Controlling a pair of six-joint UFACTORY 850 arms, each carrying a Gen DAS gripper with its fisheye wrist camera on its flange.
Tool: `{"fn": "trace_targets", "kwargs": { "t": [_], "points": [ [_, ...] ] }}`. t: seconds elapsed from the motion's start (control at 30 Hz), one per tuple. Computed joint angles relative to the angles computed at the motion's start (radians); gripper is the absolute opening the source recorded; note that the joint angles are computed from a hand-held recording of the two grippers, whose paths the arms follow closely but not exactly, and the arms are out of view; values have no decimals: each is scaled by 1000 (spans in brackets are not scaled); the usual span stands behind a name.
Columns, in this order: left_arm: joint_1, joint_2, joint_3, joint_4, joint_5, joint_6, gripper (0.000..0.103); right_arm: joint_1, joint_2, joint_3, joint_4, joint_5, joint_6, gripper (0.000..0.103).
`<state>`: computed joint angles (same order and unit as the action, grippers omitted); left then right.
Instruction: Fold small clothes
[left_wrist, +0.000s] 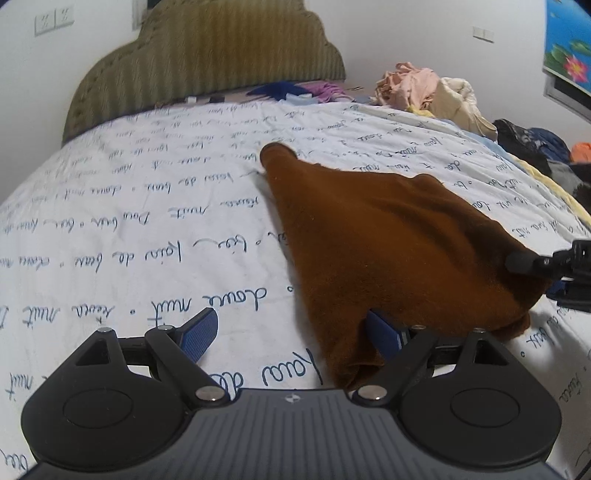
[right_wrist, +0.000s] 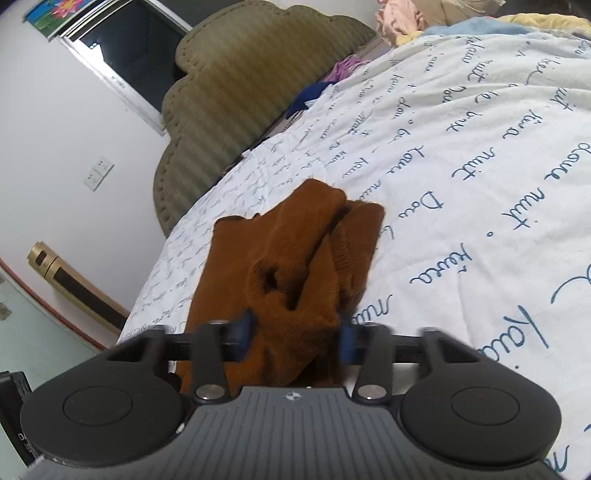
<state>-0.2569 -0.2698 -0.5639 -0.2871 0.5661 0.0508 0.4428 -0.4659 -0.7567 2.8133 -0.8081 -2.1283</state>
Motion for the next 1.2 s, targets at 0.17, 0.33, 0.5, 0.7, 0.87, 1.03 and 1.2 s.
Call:
{"fn": "trace_targets", "kwargs": {
  "t": [0.17, 0.33, 0.5, 0.7, 0.87, 1.03, 1.2],
  "points": [
    [17, 38, 54, 119, 67, -65, 88, 4, -7, -6, 9, 9, 11, 24],
    [-30, 69, 120, 136, 149, 115, 88, 10, 2, -8, 3, 20, 8, 27],
    [-120, 17, 112, -86, 222, 362, 88, 30, 1, -23, 10, 43, -29, 29],
    [-155, -64, 50, -391, 293, 506, 89, 11, -2, -11, -36, -4, 60, 16],
    [-103, -11, 98, -298, 272, 407, 89, 20, 15, 8, -61, 5, 41, 15],
    [-96, 58, 143, -184, 259, 348, 89, 37, 16, 3, -21, 93, -43, 23],
    [-63, 79, 100, -92, 149, 201, 89, 53, 59, 38, 116, 75, -172, 28]
  ]
}}
